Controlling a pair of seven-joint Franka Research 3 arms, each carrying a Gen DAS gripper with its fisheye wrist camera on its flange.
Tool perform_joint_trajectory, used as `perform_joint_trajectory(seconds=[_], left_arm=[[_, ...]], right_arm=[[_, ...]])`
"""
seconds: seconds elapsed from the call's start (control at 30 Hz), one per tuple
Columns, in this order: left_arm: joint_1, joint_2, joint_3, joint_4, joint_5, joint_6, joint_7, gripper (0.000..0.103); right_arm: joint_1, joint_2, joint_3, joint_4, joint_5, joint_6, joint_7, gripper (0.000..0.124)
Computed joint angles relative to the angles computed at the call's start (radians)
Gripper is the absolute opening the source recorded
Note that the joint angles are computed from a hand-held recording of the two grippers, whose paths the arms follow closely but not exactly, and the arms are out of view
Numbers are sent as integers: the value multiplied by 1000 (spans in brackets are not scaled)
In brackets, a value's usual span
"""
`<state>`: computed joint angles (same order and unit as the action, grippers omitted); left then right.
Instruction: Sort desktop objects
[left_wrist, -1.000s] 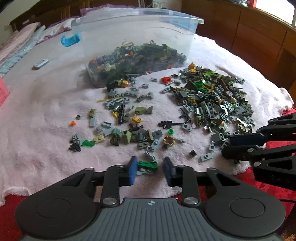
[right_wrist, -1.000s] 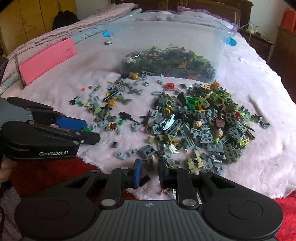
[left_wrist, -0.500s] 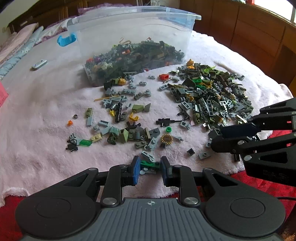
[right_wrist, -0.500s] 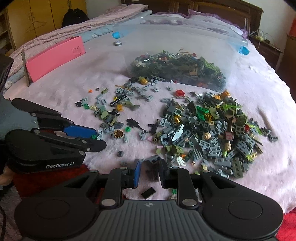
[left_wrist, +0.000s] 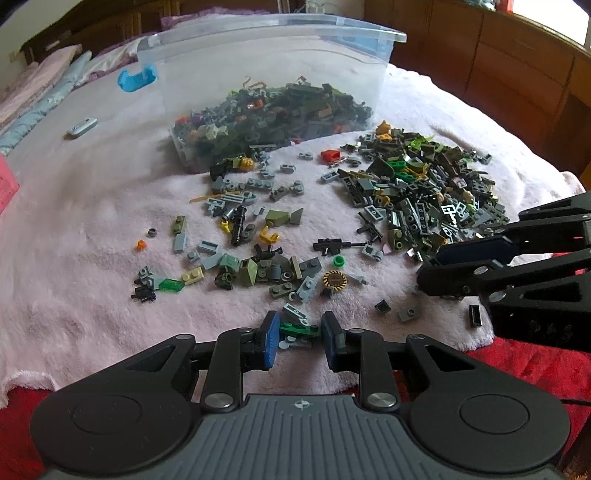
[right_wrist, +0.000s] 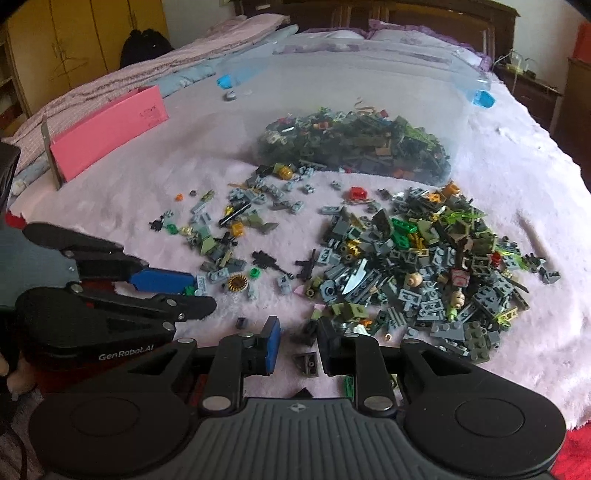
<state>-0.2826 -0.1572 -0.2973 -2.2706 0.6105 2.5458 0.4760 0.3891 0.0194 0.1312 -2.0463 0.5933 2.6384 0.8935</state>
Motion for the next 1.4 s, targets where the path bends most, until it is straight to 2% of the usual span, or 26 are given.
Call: perform_joint_trajectory(seconds=[0.6,0.83,1.03,1.13,1.4], left_arm=[[-19,11,-2,27,-6,-53,66,26],[-21,13,-7,29,6,-64,71,25],[-34,41,-7,66,10,-102,148,24],[-33,35,-1,61,-5,-90,133,24],[-27,-12,-6,42,-21,-94,105,24]], right_arm=[[3,8,1,-4,-78,-1,72,25],[3,9,2,-10,-80,1,68,26],[6,10,3,-15,-102,11,62,26],[7,7,3,-20,-100,18,68,26],[-8,16,-6,11,-44,-40,131,26]])
